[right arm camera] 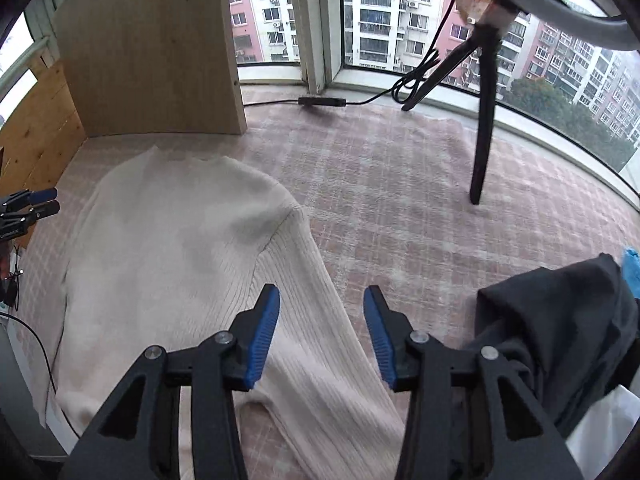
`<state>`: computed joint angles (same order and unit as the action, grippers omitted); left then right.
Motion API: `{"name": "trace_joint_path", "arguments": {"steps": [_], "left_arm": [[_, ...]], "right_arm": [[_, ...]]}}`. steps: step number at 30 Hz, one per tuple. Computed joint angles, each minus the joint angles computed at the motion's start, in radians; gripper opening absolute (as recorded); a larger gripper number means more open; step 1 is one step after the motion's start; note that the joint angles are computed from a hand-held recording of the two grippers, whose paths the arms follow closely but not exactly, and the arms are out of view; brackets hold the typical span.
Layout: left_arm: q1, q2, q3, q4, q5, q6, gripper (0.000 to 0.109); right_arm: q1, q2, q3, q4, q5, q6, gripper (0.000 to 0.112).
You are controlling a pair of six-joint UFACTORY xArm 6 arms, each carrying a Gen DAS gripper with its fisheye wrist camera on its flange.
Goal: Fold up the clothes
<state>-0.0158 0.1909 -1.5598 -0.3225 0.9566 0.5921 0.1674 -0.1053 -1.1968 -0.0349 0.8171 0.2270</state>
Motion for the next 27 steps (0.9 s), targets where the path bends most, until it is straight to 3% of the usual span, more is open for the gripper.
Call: {"name": "trace_joint_path", "arguments": {"steps": [7,8,9,12,14,15,20,24,27], "left_arm": [[-0.049,0.146,-0.12,0.049,0.036,-0.065,0.047],[-0.055,0.155,-0.125,0.064,0.037,-0.075,0.043],[-0.061,0.164,-0.13,0.077,0.038,-0.081,0.027],[-0.067,0.136,-0.084,0.062,-0.015,-0.053,0.009],[-0.067,0.101,-0.036,0.06,-0.074,-0.033,0.008],[-0.064,0.084,-0.023,0.06,-0.092,-0.029,0.007],[-0.025,0.042,-0.076,0.007,-0.104,0.0,0.006],[-0.028,0.078,-0.145,0.0,-0.167,-0.006,0.006],[-0.04,0.199,-0.263,0.039,-0.093,-0.078,0.007]], "right_arm": [[-0.026,0.212,-0.145,0.153,-0.014,-0.09,0.044],[-0.024,0.235,-0.166,0.157,-0.013,-0.101,0.044],[-0.022,0.258,-0.186,0.153,-0.013,-0.108,0.044],[-0.017,0.306,-0.22,0.174,-0.033,-0.164,0.044],[-0.012,0.308,-0.209,0.214,-0.068,-0.216,0.031],[-0.008,0.304,-0.201,0.224,-0.081,-0.233,0.013],[-0.001,0.206,-0.116,0.166,-0.193,-0.233,0.01],[-0.05,0.11,-0.07,0.131,-0.303,-0.164,0.009],[-0.075,0.154,-0.121,0.041,-0.273,-0.084,0.009]]}}
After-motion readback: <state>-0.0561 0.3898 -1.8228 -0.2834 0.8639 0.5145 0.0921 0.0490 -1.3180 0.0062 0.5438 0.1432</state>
